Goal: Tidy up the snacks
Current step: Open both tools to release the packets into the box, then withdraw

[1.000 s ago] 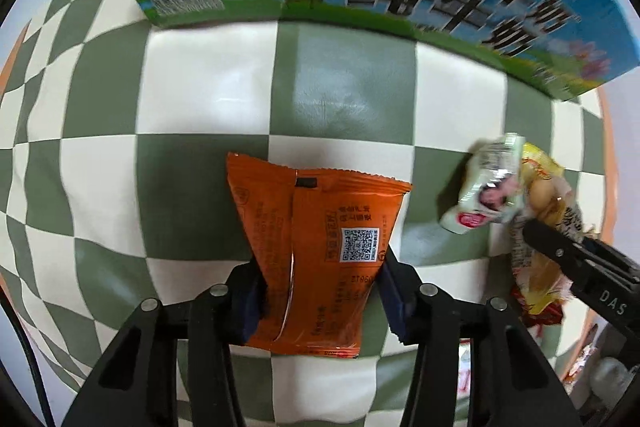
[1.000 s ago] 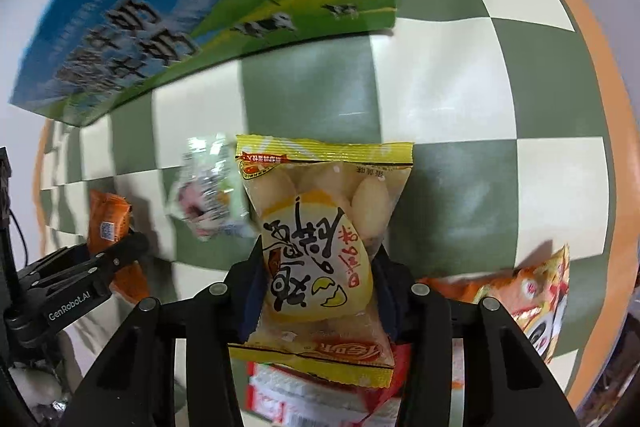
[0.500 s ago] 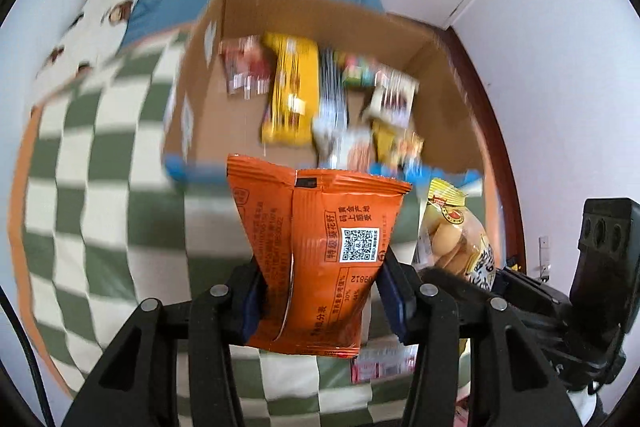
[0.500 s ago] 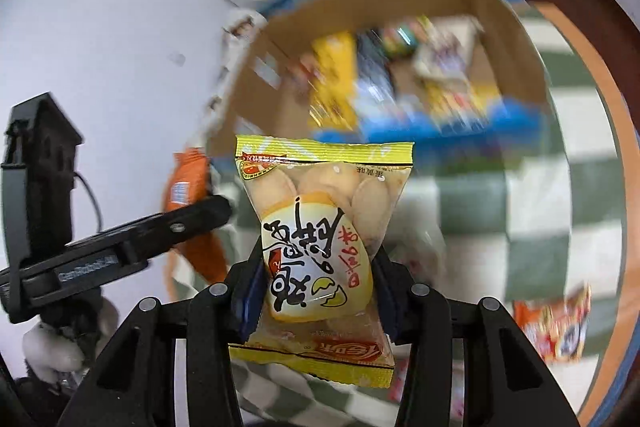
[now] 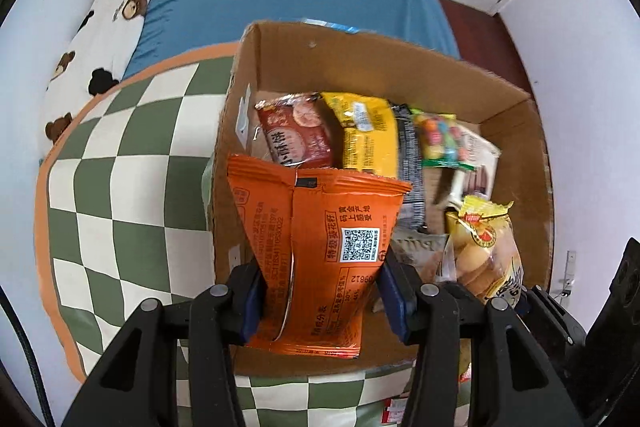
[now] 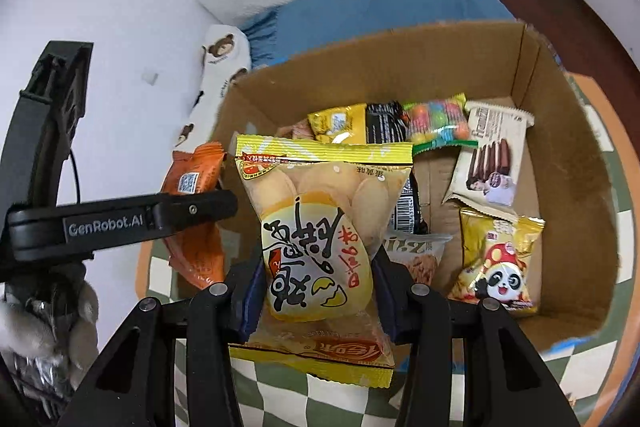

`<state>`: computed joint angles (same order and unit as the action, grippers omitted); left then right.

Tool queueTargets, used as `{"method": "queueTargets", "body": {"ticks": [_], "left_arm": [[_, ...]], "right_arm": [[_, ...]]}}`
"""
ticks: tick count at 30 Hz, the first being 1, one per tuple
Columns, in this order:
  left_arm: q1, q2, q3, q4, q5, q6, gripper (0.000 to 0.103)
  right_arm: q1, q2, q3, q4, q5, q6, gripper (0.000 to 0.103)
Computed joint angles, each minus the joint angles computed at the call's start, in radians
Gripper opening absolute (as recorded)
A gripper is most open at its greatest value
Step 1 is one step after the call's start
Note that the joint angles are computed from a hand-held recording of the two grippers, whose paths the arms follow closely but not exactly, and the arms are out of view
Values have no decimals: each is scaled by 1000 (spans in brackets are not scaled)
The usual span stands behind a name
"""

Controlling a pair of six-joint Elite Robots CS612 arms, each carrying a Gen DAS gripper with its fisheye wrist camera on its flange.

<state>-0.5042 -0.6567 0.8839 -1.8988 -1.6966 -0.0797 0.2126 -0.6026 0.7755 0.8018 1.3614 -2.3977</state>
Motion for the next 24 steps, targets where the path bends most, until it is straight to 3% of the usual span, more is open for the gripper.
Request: {"method": "queueTargets", "body": {"ticks": [5,6,7,9,17,23,24], "left_arm": [[0,33,-37,61,5,-21,55],[2,39,-44,76,-7,-33,61],[5,41,-45,81,-19,-40,67],[2,38,-33,70,0,-42,77],[-5,4,38,2,-4,-41,77],[-11,-42,131,-120,-5,-70,78],[-15,-53,154,-151,5,-70,84]], "right_arm": [[-5,74,-96,62,-63,9,51],[-5,99,-131,98,-77,4,57],[-4,130,-181,157,-76,-13,73],[1,148,-208,194,-47,-31,90],[-5,112,-134,188,7,-39,90],[1,74,-79,207,141,-72,98],[2,70,-74,210,158,-79,98]]}}
